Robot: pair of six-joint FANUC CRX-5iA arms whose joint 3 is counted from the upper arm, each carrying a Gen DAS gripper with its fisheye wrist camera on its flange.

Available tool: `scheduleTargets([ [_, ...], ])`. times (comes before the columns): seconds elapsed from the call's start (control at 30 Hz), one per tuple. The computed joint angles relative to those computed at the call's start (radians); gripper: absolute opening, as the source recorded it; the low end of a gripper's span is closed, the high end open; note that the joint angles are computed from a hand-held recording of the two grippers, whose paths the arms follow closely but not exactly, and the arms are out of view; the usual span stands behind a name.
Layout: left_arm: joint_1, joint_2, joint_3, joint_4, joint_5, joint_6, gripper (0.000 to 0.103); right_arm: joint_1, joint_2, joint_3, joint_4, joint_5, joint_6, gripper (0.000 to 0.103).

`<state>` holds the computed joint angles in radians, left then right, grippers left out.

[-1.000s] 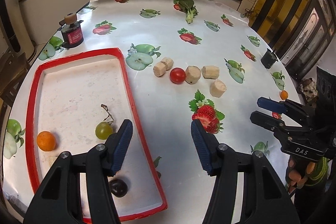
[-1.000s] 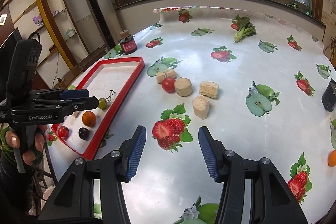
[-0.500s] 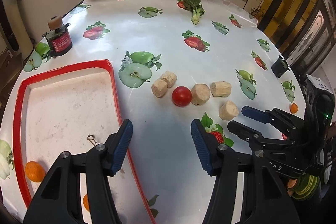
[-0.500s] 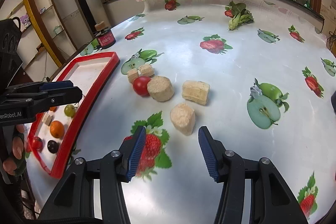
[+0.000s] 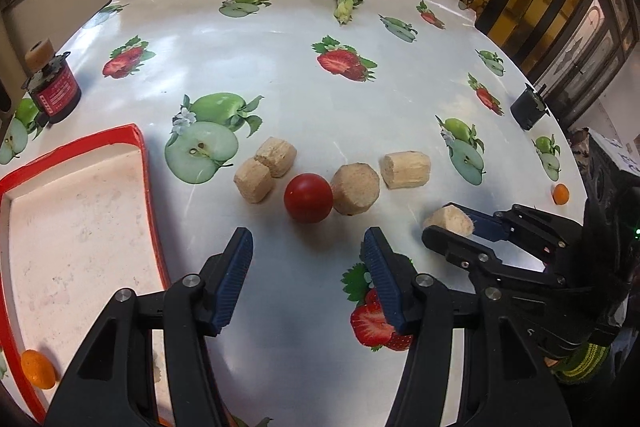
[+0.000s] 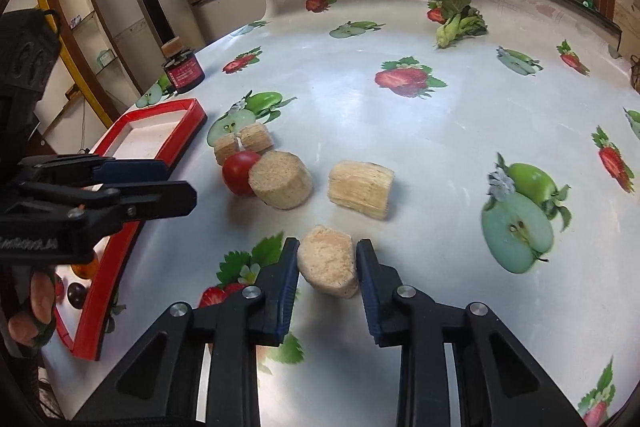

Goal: Organize fruits
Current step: 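Grasp the pale cork cylinder with the right tool while the left tool moves to the corks, then grasp the round brown cork with the left tool while the right tool lifts its cork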

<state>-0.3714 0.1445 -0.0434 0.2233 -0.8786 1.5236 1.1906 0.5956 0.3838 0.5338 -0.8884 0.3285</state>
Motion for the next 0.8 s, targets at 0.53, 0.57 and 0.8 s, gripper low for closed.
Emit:
scheduleTargets([
  [0.53,0.006,0.104,0.021,0.131,0.030,-0.151,0.013,0.019,-0.143,-0.198,0.095,0.057,-0.179,0.030],
  [0.57,0.005,0.110,0.027,0.129,0.025,-0.151,0.013,0.019,-0.146,-0.204,0.099,0.062,-0.185,0.030],
  [0.8,-0.013,0.127,0.073,0.088,-0.005,-0.109,0.013,0.021,-0.156,-0.221,0.106,0.076,-0.202,0.030],
])
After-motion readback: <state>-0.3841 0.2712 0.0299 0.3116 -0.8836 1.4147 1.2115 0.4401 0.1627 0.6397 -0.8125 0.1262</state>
